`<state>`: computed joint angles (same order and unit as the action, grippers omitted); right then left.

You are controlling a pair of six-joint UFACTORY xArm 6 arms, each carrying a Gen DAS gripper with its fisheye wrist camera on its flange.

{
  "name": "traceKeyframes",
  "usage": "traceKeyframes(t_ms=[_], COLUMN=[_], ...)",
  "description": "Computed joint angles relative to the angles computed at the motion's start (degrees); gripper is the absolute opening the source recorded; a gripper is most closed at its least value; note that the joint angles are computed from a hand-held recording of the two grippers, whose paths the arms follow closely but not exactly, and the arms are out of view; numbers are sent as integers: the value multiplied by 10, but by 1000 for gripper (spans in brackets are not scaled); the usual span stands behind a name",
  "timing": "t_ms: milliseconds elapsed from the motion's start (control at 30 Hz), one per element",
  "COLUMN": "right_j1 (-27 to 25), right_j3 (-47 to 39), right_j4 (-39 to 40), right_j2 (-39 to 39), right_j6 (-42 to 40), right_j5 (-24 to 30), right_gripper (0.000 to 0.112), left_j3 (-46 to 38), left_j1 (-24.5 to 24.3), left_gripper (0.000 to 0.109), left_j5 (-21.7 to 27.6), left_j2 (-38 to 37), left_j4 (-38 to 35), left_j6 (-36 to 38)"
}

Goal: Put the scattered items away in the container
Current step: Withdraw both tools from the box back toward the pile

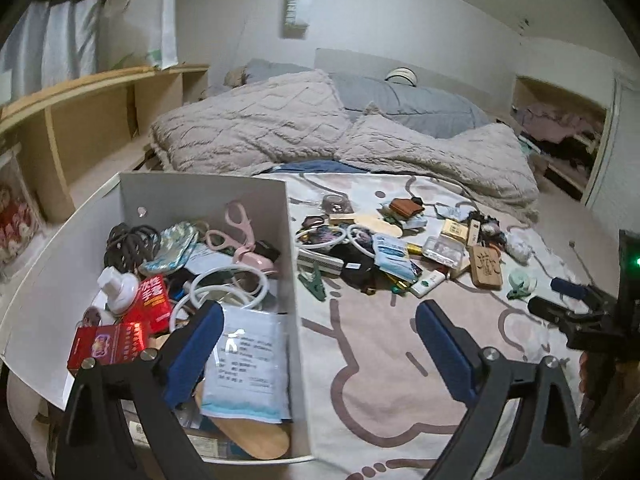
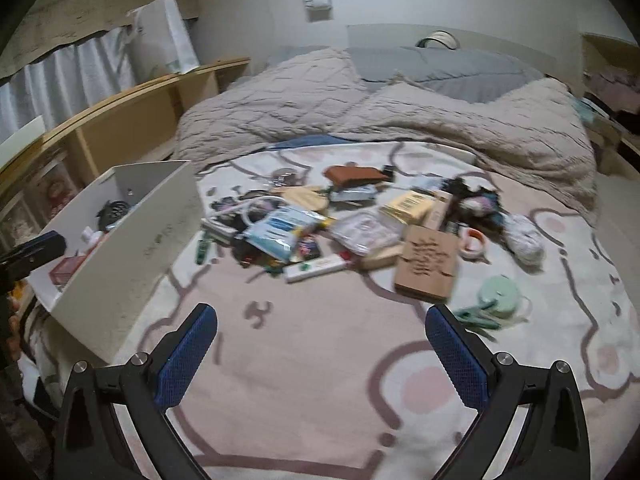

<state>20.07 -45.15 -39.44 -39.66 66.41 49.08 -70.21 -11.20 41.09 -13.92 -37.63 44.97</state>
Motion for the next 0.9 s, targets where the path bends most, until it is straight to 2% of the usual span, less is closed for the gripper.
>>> traceKeyframes(t_ms=[300, 600, 733, 900], right_j1=[-14, -32, -54, -100], right_j3=[53, 89, 92, 104], right_j4=[-9, -14, -6, 19], right_j2=[-78, -137, -143, -148], right_j6=[-2, -14, -46, -83], right_j5=[63, 105, 108, 80], right_gripper=[103, 103, 103, 103], left_j3=[35, 56, 60, 62], left_j1=[-37, -81, -105, -130], left_gripper=[103, 103, 103, 103], left_j5=[-11, -32, -38, -48], left_j2=[-26, -28, -18, -8], left_j4=[-44, -34, -9, 21], left_j6=[17, -18, -49, -83])
